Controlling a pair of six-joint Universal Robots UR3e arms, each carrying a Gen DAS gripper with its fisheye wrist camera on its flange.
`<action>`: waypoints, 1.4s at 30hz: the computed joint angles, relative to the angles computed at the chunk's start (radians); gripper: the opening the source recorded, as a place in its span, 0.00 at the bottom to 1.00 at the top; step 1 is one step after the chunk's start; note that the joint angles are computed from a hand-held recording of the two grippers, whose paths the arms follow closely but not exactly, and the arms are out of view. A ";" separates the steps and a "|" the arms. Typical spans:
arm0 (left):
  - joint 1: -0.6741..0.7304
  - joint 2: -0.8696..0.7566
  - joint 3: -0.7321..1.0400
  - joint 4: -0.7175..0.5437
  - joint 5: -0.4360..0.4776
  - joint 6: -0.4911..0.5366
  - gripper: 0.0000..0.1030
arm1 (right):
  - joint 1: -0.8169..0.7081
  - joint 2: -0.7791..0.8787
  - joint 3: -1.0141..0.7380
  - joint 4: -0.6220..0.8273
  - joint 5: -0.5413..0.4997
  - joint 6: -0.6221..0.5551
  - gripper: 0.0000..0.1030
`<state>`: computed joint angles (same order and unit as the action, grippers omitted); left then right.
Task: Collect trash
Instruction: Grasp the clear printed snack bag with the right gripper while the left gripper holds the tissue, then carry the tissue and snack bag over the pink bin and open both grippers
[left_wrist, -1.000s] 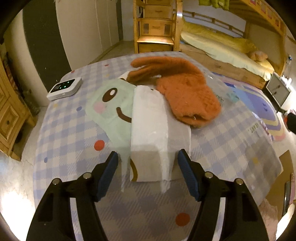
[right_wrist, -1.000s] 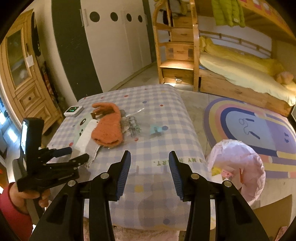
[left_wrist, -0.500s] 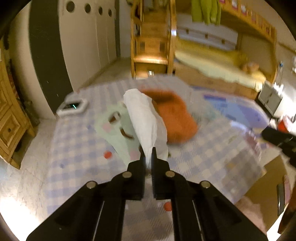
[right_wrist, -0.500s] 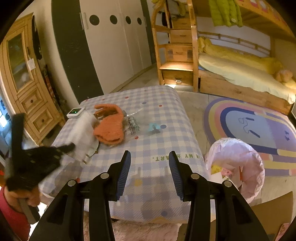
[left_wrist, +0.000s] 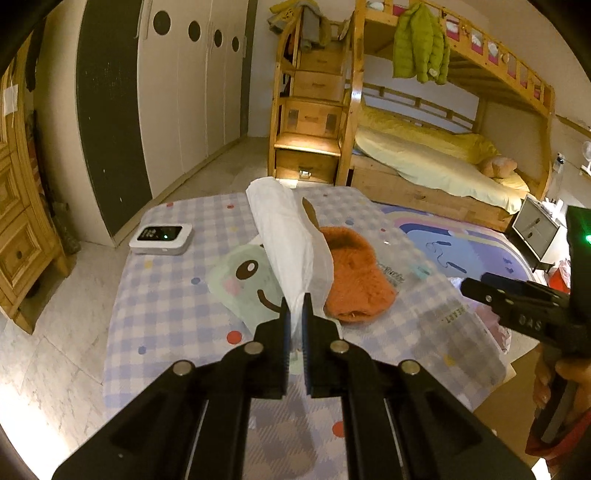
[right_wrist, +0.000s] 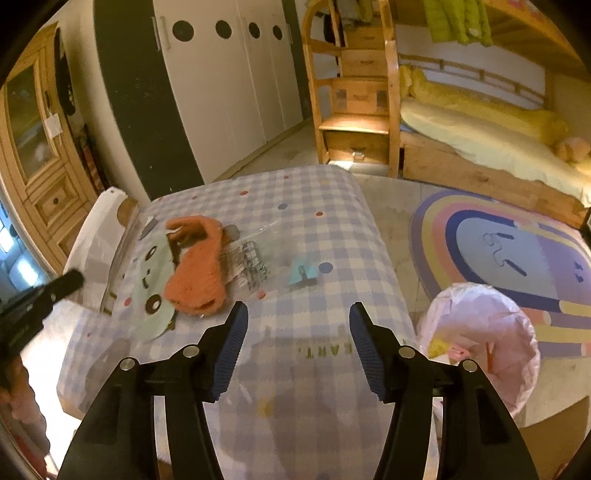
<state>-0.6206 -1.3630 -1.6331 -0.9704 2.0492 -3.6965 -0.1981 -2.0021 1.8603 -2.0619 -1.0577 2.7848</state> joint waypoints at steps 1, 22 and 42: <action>0.010 -0.003 -0.006 0.006 -0.008 0.002 0.03 | 0.019 0.041 -0.009 -0.027 -0.007 0.013 0.48; 0.096 -0.031 -0.089 0.072 -0.068 0.046 0.03 | 0.155 0.394 -0.137 -0.192 -0.013 0.156 0.46; -0.065 -0.030 0.100 -0.051 0.060 -0.017 0.03 | 0.036 -0.023 -0.170 -0.050 0.096 0.051 0.00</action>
